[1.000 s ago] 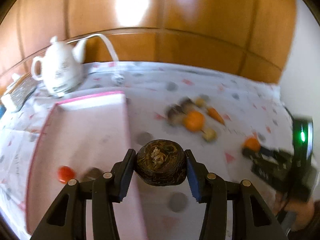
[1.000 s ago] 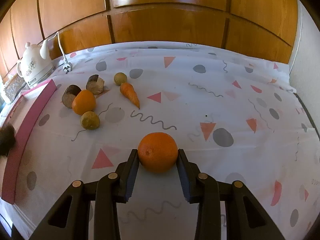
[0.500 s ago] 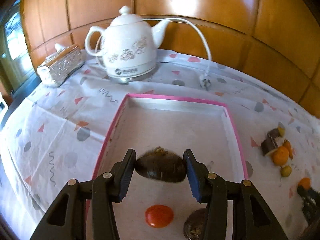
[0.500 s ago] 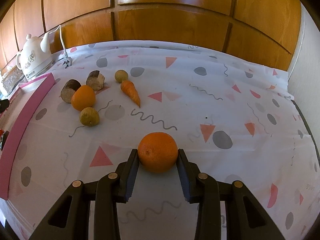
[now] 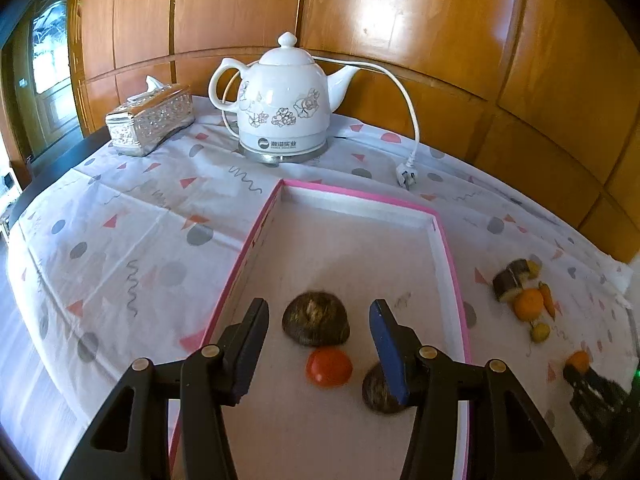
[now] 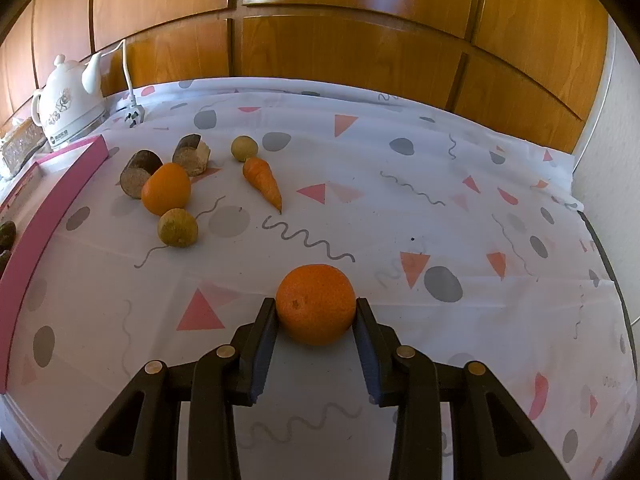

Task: Organize fruits
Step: 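Carry the mandarin into the tray and open the right tool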

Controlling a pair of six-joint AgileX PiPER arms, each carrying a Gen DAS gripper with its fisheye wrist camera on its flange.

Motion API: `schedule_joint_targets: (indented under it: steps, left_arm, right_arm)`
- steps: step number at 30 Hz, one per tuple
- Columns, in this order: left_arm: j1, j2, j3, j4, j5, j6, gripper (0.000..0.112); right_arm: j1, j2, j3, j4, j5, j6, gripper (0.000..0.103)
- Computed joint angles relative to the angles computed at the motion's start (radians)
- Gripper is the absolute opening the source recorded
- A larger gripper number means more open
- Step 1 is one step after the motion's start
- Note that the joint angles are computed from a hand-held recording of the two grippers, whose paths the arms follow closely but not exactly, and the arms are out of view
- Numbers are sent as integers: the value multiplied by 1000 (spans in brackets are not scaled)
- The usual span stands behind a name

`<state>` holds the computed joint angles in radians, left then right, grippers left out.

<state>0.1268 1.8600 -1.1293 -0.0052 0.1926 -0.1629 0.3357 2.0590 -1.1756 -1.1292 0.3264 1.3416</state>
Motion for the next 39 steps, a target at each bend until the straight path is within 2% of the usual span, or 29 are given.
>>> schedule_joint_targets:
  steps: [5, 9, 15, 18, 24, 27, 30, 34, 39]
  left_arm:
    - [1, -52, 87, -1, -29, 13, 53]
    - [12, -71, 121, -94, -32, 102, 53]
    - [27, -95, 161, -145, -48, 155, 53]
    - [39, -100, 169, -216, -49, 226, 53]
    - [61, -112, 187, -348, -53, 361, 53]
    - [76, -118, 195, -431, -51, 445, 53]
    - [88, -127, 206, -471, -56, 489, 53]
    - [102, -143, 225, -530, -73, 555, 53]
    - [121, -145, 228, -610, -64, 635, 53]
  right_arm:
    - [4, -2, -1, 14, 8, -9, 38]
    - [4, -13, 2, 68, -7, -57, 38]
    - [26, -53, 8, 149, -40, -128, 38]
    - [46, -72, -19, 262, -65, -245, 38]
    - [113, -52, -146, 629, -77, -659, 38]
    - [153, -5, -252, 843, -44, -895, 38]
    - [189, 52, -365, 979, 5, -1046, 38]
    - [245, 143, -536, 1033, 83, -1142, 38]
    - [284, 265, -749, 1036, 199, -1156, 38]
